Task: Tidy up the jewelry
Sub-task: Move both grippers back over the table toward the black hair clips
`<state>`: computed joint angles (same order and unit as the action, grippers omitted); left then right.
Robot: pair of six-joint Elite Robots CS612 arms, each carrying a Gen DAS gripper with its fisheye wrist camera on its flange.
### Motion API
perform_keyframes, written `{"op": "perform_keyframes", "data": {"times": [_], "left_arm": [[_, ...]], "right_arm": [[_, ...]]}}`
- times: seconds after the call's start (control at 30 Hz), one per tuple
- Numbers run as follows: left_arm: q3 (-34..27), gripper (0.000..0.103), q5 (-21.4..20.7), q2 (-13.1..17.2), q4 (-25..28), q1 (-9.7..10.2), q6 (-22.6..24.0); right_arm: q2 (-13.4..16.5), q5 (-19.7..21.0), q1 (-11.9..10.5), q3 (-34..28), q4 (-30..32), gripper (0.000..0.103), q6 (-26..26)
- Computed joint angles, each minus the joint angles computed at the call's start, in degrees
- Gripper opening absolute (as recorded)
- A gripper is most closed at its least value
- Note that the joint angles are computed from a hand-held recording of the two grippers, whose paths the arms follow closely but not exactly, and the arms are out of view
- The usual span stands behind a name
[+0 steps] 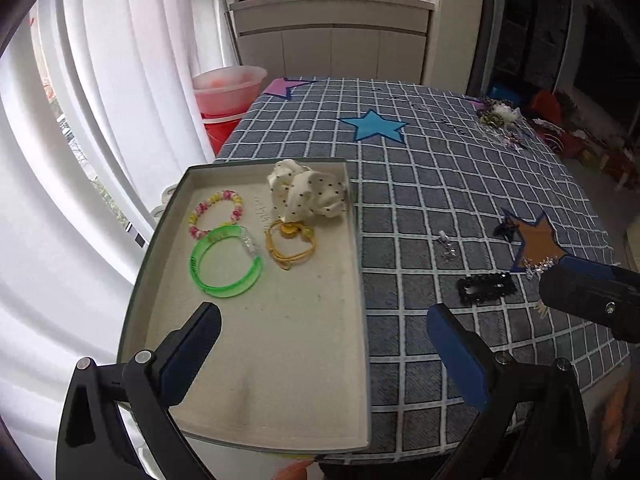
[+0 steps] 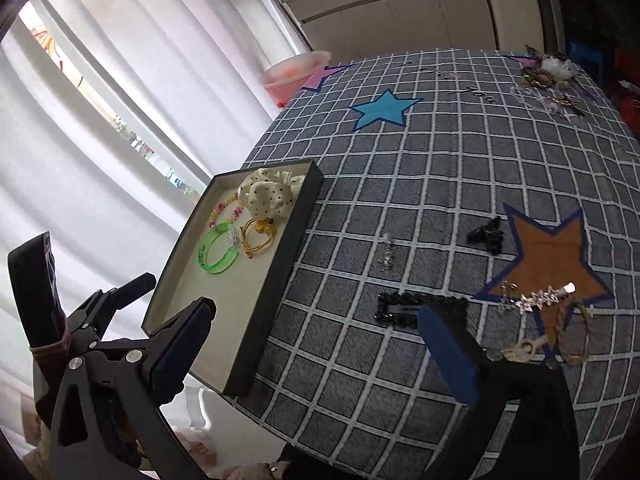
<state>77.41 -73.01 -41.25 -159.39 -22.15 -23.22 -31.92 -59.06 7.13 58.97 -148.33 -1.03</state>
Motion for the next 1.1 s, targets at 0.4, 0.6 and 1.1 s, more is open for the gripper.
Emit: {"op": "perform_keyframes", "data": {"times": [0.4, 0.6, 1.1], "left_arm": [[-5.4, 0.103, -2.1, 2.9, 6.2, -2.23, 1.8], [-10.6, 0.103, -2.0, 5.5, 9.0, -2.75, 4.5], [-27.7, 0.103, -3.7, 14.9, 17.3, -3.61, 12.3]], "right_arm": [[-4.6, -9.1, -4.2, 9.9, -3.6, 0.103, 1.4], [-4.6, -15.2, -5.8, 11.3, -3.9, 0.103, 3.6], [-1.0, -24.1, -6.0, 6.1, -1.4, 0.103, 2.7]]}}
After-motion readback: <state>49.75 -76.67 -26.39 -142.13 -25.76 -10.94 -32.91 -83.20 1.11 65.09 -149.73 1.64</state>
